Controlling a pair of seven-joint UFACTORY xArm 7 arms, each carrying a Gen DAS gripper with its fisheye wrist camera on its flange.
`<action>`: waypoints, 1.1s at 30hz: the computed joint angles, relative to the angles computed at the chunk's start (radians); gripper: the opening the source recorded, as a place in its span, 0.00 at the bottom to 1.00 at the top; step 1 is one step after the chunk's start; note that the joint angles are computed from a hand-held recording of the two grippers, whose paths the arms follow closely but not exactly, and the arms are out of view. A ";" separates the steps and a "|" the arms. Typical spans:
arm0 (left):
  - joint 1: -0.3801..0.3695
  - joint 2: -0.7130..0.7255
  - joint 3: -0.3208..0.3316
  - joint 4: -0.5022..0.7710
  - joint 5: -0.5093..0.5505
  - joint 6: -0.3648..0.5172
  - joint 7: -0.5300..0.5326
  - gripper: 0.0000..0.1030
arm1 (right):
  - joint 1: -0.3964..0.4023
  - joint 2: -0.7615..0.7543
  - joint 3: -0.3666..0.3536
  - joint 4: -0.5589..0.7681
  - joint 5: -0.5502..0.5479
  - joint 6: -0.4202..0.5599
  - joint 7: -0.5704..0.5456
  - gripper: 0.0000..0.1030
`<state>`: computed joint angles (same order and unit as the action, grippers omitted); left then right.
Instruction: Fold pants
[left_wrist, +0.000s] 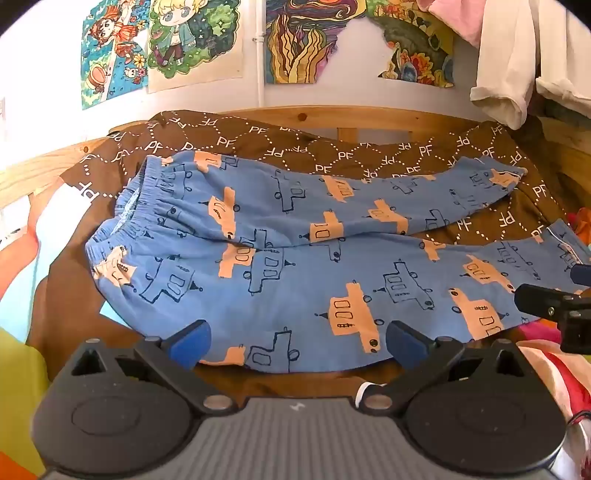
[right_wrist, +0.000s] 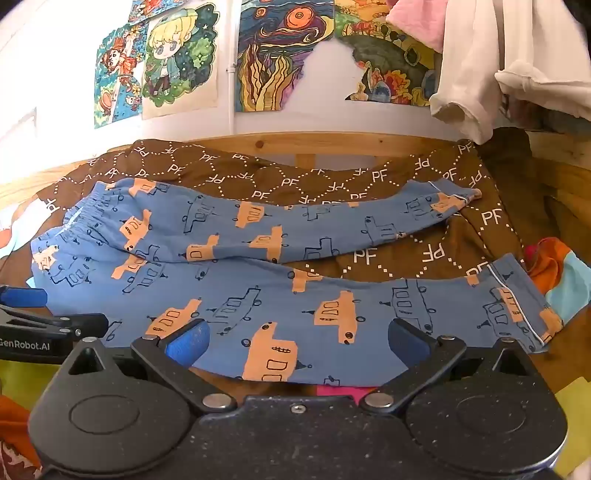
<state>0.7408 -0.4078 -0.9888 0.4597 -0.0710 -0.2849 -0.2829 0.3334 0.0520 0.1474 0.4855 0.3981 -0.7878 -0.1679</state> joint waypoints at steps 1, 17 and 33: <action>0.003 -0.002 -0.003 0.000 -0.001 0.000 0.000 1.00 | 0.001 0.001 0.000 0.000 0.001 -0.004 -0.003 0.99; 0.038 -0.011 -0.038 -0.001 -0.002 -0.008 -0.009 1.00 | 0.003 0.004 -0.002 0.010 0.017 0.023 -0.004 0.99; 0.049 -0.028 -0.037 -0.001 0.039 0.006 -0.041 1.00 | 0.001 0.007 -0.004 0.013 0.021 0.028 -0.003 0.99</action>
